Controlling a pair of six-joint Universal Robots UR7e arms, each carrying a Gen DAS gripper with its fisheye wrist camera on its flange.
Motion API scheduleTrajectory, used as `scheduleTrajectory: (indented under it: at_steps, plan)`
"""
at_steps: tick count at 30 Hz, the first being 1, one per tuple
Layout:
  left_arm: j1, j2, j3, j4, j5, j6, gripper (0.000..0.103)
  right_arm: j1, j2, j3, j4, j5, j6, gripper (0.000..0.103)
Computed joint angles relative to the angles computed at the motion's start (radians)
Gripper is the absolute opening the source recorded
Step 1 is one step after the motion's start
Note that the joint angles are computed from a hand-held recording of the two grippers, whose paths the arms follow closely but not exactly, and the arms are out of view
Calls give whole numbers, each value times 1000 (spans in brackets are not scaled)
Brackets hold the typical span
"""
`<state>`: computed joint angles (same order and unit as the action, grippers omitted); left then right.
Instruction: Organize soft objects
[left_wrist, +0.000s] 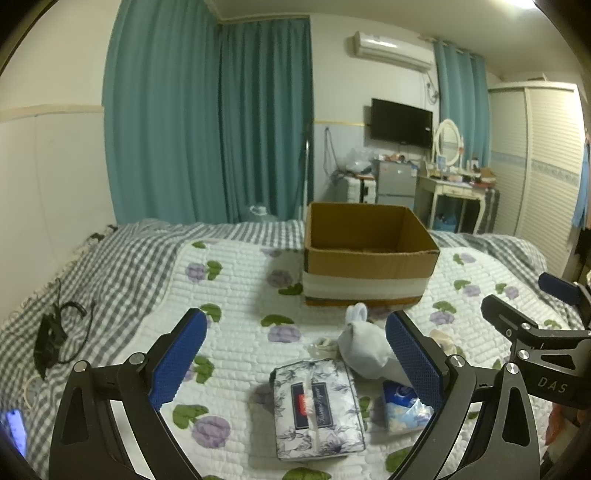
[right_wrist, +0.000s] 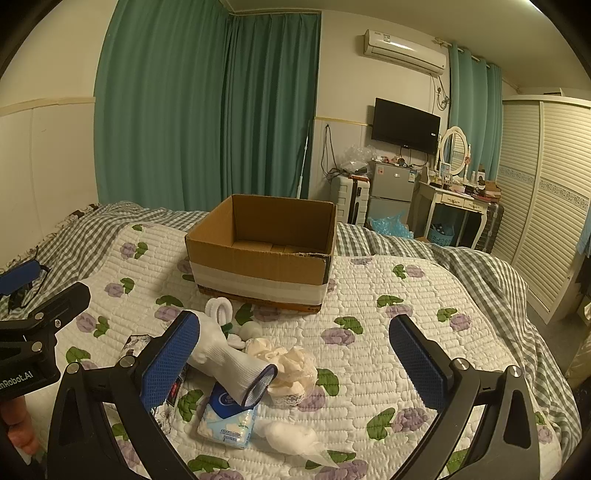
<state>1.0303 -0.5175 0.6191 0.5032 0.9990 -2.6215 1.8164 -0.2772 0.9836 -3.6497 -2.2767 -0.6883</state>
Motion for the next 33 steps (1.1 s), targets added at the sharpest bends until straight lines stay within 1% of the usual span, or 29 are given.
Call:
scheduleTrajectory:
  at_steps: [11,17,21,25,27,29,31,33]
  plan:
    - [0,4,-7,8,1,1,100,-4,0,10,-10,0,1,103]
    - [-2,-1,5,-3,-2,6,100,-3,-1,13,-21,-7,-13,103]
    - [-11,3,-12,16,-19,-5,100,4,-7,20,-26,-17,-19,103]
    - [-29,-39,27,6,-19,-9,100,24,-16,28,-41,-30,-30,103]
    - [-42,-64,46,15,-28,-14,100,38,-14,19,-51,-43,-44,103]
    - [-54,-71,33,52,-46,-16,100,53,-39,62,-65,-37,-37,103]
    - [-63,-92,51,60,-66,-6,100,68,-46,70,-62,-63,-34,103]
    - [-67,-96,51,81,-97,-1,100,80,-59,87,-35,-94,-11,103]
